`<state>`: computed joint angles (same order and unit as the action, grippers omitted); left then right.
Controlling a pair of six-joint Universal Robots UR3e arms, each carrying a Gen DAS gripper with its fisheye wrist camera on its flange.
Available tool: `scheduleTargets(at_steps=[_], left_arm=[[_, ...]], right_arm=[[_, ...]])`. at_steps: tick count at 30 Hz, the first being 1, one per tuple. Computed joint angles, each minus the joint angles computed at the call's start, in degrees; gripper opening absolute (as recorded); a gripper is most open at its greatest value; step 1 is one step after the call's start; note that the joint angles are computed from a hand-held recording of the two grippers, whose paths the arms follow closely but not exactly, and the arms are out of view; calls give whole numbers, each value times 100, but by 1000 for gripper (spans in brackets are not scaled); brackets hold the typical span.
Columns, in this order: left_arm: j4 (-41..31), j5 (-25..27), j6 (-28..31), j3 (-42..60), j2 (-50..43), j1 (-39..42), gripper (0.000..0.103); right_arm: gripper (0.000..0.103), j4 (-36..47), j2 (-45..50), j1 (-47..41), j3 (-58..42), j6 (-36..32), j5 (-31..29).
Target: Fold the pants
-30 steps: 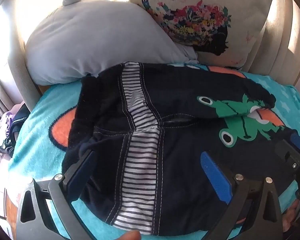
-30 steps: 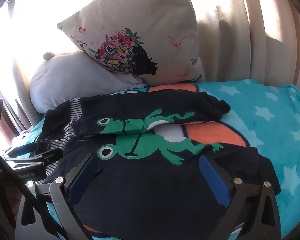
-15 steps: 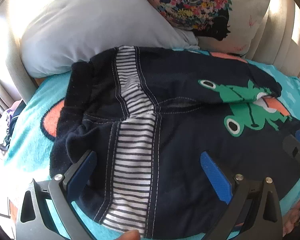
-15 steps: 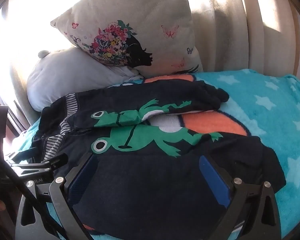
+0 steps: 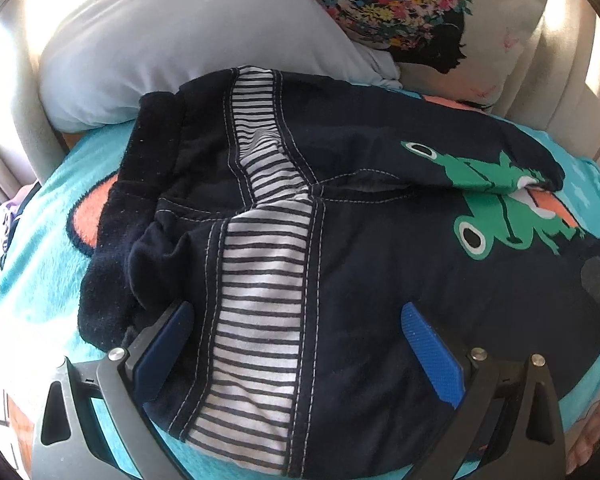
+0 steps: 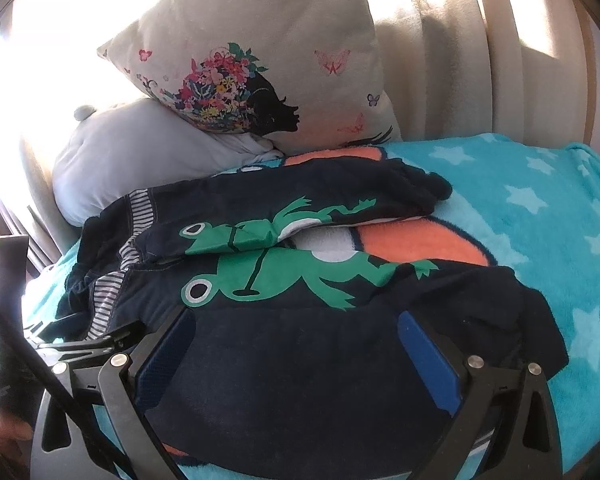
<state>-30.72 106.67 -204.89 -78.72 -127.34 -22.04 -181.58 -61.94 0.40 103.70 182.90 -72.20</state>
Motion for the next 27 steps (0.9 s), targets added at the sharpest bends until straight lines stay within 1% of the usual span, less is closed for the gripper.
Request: scheduleTargets(at_steps=[2, 3, 7, 10, 13, 15, 17, 19, 20, 21, 22, 24, 26, 27], left_arm=[[-15, 81, -81, -70, 57, -62, 103], [-15, 31, -25, 179, -114, -23, 103], [-177, 149, -88, 500, -275, -98, 103], [-352, 233, -173, 726, -329, -172, 103], [113, 168, -186, 265, -40, -182, 103], [334, 369, -158, 88, 141, -271, 103], [499, 665, -92, -11, 317, -370, 103], [590, 910, -57, -117, 535, -417, 103], [631, 965, -49, -180, 634, -408, 103], [684, 1049, -44, -255, 743, -402, 103], [701, 1174, -26, -288, 830, -405, 103], [600, 1428, 69, -187, 879, -399, 103], [403, 1798, 150, 88, 789, -422, 103], [392, 1758, 272, 131, 802, -313, 103]], right_arm=[[103, -37, -9, -23, 42, 6, 34], [103, -33, -11, -33, 51, 13, 53], [103, -128, -95, -39, 168, 50, 17], [103, -605, -198, 34, 411, 43, -259], [103, -1180, -341, 84, 651, -119, -458], [103, -1334, -453, 12, 756, -215, -298], [103, -1136, -547, -86, 750, -295, -40], [103, -336, -611, -269, 558, -448, 532], [103, -193, -597, -304, 528, -484, 659], [103, -123, -583, -314, 520, -520, 716], [103, -129, -579, -262, 517, -556, 601], [103, -206, -600, -179, 527, -608, 410], [103, -245, -692, -200, 532, -674, 425], [103, -262, -732, -209, 505, -692, 402]])
